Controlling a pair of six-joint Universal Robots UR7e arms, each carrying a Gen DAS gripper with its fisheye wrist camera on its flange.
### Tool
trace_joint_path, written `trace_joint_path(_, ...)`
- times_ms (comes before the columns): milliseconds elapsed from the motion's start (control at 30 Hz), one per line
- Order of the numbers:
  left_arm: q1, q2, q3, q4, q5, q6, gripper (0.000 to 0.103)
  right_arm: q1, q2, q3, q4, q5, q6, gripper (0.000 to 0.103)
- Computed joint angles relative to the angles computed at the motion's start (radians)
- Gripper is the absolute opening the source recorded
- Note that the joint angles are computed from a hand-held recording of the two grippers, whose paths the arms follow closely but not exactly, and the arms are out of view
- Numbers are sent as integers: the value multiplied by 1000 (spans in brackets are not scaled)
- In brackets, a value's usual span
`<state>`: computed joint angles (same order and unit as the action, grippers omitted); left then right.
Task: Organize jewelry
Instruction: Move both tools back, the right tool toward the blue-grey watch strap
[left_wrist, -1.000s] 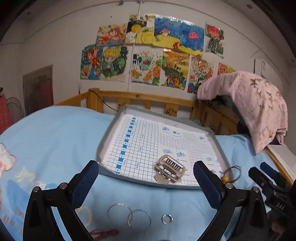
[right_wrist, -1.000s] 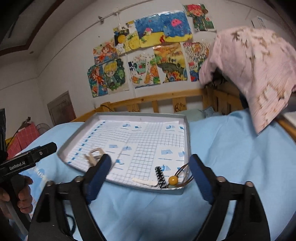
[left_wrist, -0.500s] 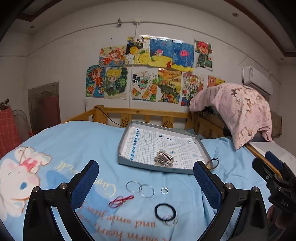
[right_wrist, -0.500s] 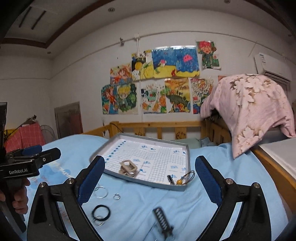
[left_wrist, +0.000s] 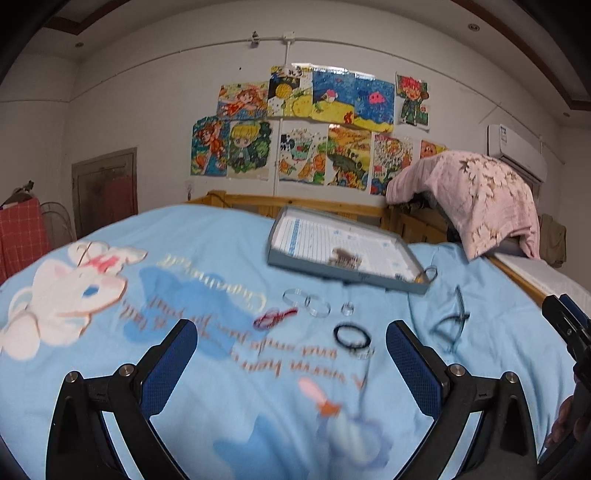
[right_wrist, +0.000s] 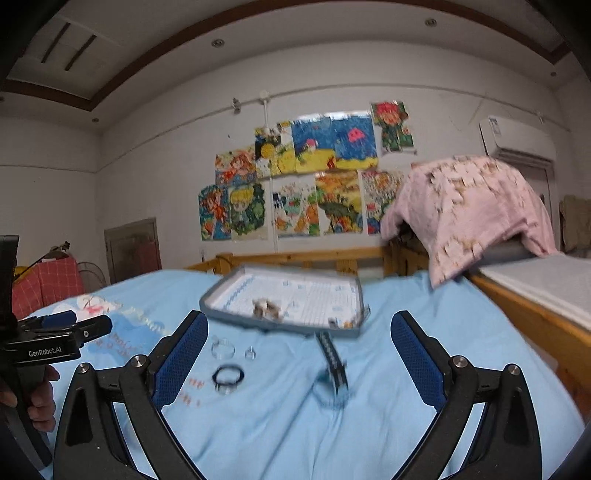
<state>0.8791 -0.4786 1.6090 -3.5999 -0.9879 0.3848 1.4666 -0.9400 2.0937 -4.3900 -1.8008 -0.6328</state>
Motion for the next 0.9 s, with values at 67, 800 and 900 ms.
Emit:
trace_joint_path(67,8,-6,22,9,7,-11,103,-12,-12,29,33,-3,46,97)
trace_joint_path(800,83,33,-153,370,-29,-77,103,-57,-44,-69,353,-163,57,98)
trace_joint_path(900,90,73,-233,421,-58,-37,103,-67,-45,-132,439,-189,7,98)
